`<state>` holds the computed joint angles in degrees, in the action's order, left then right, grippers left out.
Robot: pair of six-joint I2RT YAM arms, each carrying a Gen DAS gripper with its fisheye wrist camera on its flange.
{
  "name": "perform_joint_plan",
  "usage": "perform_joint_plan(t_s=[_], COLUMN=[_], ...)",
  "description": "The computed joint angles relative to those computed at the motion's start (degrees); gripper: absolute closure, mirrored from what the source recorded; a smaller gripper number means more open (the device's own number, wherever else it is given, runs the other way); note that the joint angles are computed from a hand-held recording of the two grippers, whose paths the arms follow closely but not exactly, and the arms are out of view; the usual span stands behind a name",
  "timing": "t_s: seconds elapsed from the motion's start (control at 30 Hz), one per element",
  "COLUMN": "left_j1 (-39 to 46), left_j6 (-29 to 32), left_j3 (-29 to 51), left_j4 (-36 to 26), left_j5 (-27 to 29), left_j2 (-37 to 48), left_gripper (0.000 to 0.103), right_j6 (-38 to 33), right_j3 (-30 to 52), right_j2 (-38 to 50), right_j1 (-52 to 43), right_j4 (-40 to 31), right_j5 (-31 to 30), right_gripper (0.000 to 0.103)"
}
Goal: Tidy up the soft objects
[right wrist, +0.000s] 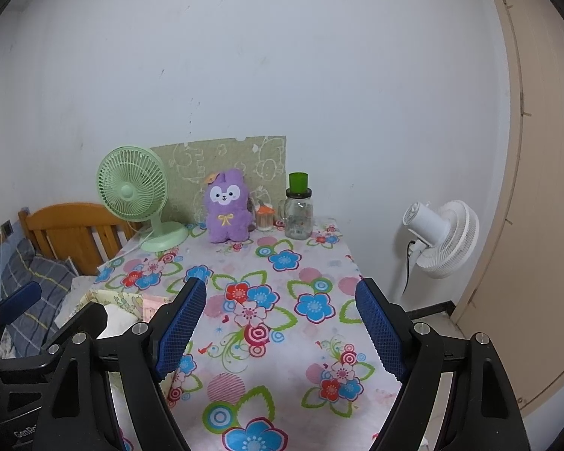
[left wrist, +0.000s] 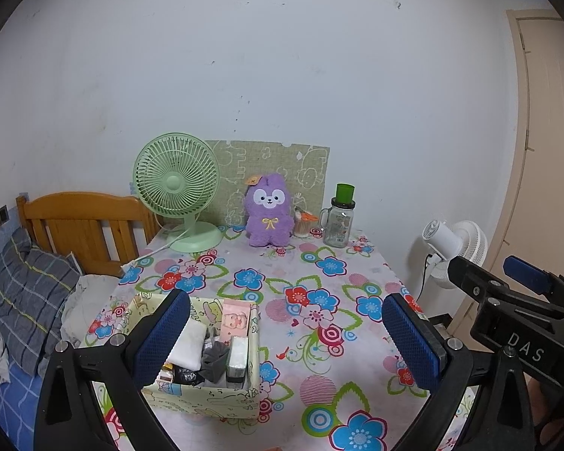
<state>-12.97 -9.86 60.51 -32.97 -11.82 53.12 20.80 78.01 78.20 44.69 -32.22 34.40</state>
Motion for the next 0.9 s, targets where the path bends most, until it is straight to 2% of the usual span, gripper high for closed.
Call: perform_joint_plan(t_s=[0.9], left_j1=[0.7], left_j6=[-0.3], left_j3=[-0.3], left_j4=[0.2], left_j5=[-0.2], left_j2=[0.2], left_gripper=[0.0], right_j6=[-0.3], right_j3=[1.3], right_j2=[1.4], right_j1=[-0.1], right_j4=[0.1], right_j5=[-0.6], right_gripper=[0.019])
